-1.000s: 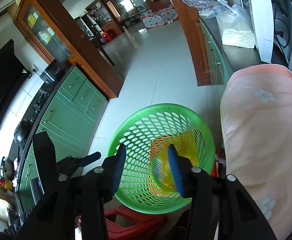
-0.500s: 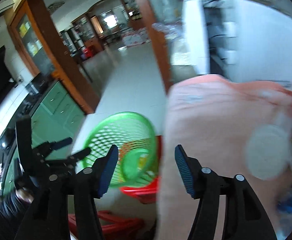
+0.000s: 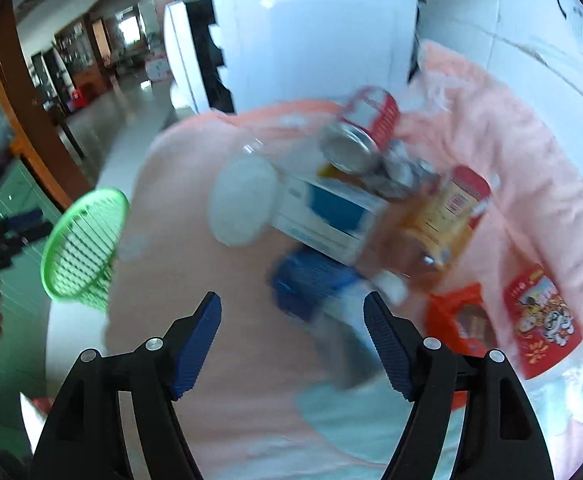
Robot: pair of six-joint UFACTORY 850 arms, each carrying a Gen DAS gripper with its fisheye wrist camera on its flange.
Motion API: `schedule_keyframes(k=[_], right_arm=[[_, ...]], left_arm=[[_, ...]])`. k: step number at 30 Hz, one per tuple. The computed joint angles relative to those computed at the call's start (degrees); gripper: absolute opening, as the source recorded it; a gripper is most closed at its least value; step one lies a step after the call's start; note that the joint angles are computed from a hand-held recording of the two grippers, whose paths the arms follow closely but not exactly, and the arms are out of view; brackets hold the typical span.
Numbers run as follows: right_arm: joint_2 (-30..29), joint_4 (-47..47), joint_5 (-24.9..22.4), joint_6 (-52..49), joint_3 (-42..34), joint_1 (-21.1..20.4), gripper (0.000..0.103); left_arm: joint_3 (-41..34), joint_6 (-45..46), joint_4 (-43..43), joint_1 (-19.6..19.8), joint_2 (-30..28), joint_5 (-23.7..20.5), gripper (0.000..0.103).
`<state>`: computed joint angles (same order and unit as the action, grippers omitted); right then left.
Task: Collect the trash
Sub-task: 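Grasp the blue-and-white can with the right gripper while the left gripper approaches the milk carton, then grasp the milk carton with the left gripper while the right gripper lifts the can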
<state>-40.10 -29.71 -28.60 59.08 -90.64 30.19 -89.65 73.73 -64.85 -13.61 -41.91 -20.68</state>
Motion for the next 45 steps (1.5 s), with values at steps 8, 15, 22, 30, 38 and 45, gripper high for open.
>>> schedule_keyframes(k=[8,15,22,30,38,45], right_arm=[[-1.13,9.69,2.62,-17.15,1.37,-2.64,0.070],[-3.02,15.89,0.33,-28.19,-0.72,-3.47,0.058],[-1.77,32.54,0.09,-46.34,0.95,-3.08,0.054],[-1.97,43.46,3.28,-53.30,2.29,-2.70,0.063],[5.11,41.38,10.74,-45.47,11.77,-1.57,0.048],[12.46,25.13,13.92,-22.85,20.86,1.23,0.046]], left_arm=[[-4.80,-2.56,4.59,-4.74,-2.26,-5.86,0.083],[-12.05,-7.48,9.20,-7.95,-6.22,-11.57,0.082],[-18.51,-11.13,12.92,-9.51,-9.50,-14.30,0.082],[-26.32,-16.59,18.18,-11.25,-13.96,-19.35,0.081],[-31.29,-22.23,23.64,-13.64,-17.10,-22.57,0.082],[-36.92,-29.04,31.80,-17.31,-21.04,-24.18,0.088]])
